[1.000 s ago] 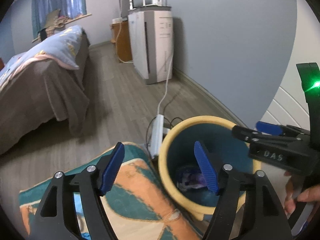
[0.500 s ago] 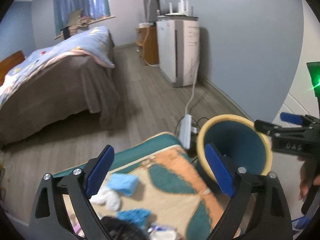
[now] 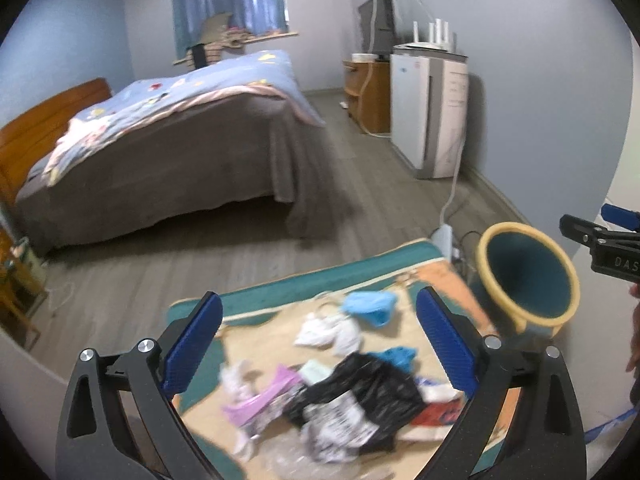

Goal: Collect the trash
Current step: 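Move both tools back above the cushion, then grasp the white-and-red paper bag with the right gripper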

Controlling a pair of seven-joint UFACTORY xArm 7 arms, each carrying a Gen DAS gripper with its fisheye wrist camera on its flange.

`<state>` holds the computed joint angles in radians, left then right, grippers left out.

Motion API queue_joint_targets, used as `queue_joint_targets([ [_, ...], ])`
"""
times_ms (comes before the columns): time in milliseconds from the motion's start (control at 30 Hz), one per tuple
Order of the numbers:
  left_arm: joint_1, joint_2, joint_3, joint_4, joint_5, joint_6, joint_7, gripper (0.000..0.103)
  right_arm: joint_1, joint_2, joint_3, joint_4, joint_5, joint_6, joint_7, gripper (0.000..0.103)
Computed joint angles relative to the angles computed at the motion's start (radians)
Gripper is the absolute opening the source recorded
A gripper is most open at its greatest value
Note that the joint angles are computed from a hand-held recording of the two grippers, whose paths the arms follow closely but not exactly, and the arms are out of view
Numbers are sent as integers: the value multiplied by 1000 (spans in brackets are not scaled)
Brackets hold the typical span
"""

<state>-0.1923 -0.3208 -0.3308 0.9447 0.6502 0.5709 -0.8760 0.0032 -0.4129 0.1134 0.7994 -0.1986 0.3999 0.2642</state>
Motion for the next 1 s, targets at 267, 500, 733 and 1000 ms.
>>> queue_joint_targets([
  [267, 30, -155, 23, -171, -58, 12, 32, 97, 23, -11, 68, -10, -45, 74, 80, 97],
  [500, 68, -247, 30, -290, -155, -16, 46, 97, 56, -10, 90, -39, -46, 124, 191, 97],
  [733, 105, -269, 31, -333, -206, -33, 61, 97, 69, 20, 120, -34, -154, 145, 208, 97],
  [1000, 123, -252, 25, -335, -227, -45, 83, 97, 119, 61, 62, -44, -79, 137, 154, 97],
])
